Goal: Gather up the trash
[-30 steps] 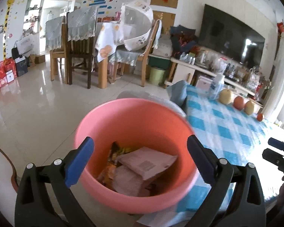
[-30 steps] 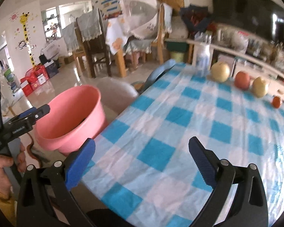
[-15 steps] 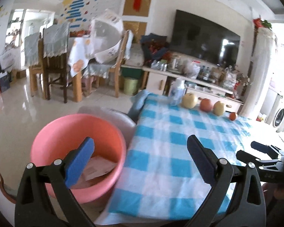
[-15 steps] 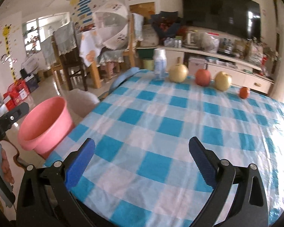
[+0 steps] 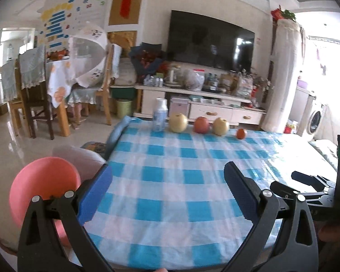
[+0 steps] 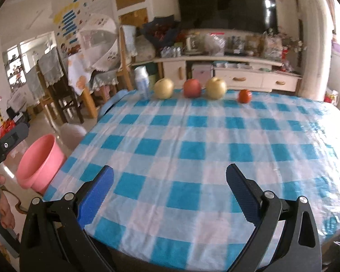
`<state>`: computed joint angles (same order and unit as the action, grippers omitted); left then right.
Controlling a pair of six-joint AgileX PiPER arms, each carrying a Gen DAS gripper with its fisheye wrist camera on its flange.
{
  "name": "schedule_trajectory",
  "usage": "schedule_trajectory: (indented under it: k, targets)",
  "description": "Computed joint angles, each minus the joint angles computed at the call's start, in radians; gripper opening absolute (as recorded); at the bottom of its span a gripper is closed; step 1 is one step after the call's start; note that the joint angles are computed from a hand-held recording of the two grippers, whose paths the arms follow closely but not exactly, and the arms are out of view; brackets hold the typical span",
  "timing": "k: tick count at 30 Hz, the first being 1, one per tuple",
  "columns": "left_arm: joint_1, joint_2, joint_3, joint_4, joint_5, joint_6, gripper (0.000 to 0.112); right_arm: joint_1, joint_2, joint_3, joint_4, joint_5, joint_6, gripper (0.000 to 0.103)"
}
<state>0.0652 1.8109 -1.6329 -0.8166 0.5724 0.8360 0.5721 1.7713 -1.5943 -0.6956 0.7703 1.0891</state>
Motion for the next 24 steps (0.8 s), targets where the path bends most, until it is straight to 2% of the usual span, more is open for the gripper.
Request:
schedule_trajectory:
  k: [5, 8, 14, 24]
  targets:
    - [-0.082, -0.024, 0.004, 0.092, -0.007, -0.095, 0.099, -0.004, -0.1, 0.131, -0.136, 0.009, 0.123, 0.098]
    - [-0.137, -0.038, 0.02, 0.159, -0.04, -0.145, 0.099, -0.013, -0.144, 0.19, -0.191, 0.024, 0.173, 0.098]
    - [-0.248, -0.045, 0.033, 0.365, -0.113, -0.323, 0.099, -0.04, -0.221, 0.278, -0.261, 0.032, 0.239, 0.098]
    - [-0.359, -0.029, 0.001, 0.577, -0.138, -0.527, 0.099, -0.076, -0.319, 0.388, -0.342, 0.058, 0.323, 0.098]
